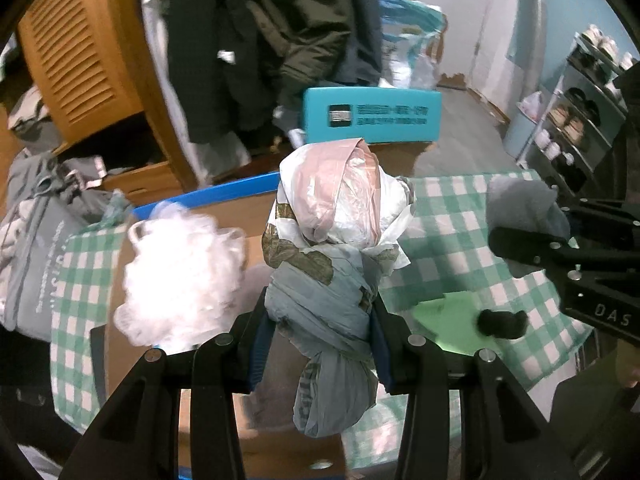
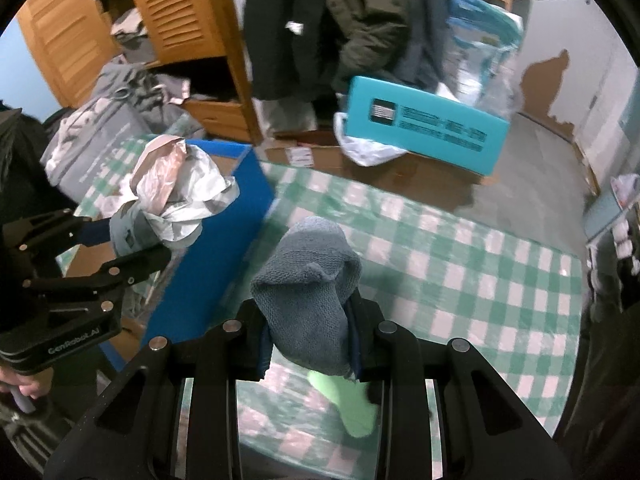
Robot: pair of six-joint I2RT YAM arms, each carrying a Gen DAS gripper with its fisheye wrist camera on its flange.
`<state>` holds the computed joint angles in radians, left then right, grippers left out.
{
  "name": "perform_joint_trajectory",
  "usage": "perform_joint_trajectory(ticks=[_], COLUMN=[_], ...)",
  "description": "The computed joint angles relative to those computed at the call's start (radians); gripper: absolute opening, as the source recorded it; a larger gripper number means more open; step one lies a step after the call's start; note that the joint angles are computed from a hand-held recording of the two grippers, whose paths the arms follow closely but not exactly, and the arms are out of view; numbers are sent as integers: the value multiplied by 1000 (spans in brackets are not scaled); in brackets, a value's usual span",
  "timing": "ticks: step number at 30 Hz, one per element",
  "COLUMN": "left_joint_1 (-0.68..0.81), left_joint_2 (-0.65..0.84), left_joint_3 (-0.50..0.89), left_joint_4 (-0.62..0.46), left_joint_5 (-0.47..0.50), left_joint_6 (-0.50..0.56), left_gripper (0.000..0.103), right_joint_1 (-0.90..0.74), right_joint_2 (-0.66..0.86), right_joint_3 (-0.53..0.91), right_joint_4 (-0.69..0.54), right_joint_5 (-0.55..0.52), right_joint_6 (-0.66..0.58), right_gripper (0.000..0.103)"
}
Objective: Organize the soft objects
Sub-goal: 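Carry the white-pink bundle with the left tool while the right tool carries the grey sock over the box, then lower the bundle into the box and open the left tool while the right tool releases the grey sock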
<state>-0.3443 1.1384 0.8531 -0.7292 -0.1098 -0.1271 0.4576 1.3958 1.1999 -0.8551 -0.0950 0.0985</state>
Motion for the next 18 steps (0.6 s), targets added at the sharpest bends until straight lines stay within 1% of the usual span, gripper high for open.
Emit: perform_joint_trajectory(ticks=[2, 7, 13, 18], left_joint_1=[31, 141, 248, 337], left_joint_2=[-23, -71, -100, -108], left_joint_3=[-15, -63, -93, -112], left_joint_4=[-8, -18, -26, -32], left_joint_5=[-1, 36, 78, 109], left_joint_6=[14, 62, 111, 143], left_gripper=[44, 44, 44, 44], right_joint_1=[37, 119, 176, 210], right_joint_2=[20, 71, 125, 176], right_joint_3=[18, 61, 104, 138], right_joint_4=[1, 7, 9, 19], right_joint_5=[8, 21, 23, -2], right_joint_6=[10, 32, 53, 74], right_gripper=[28, 28, 28, 28])
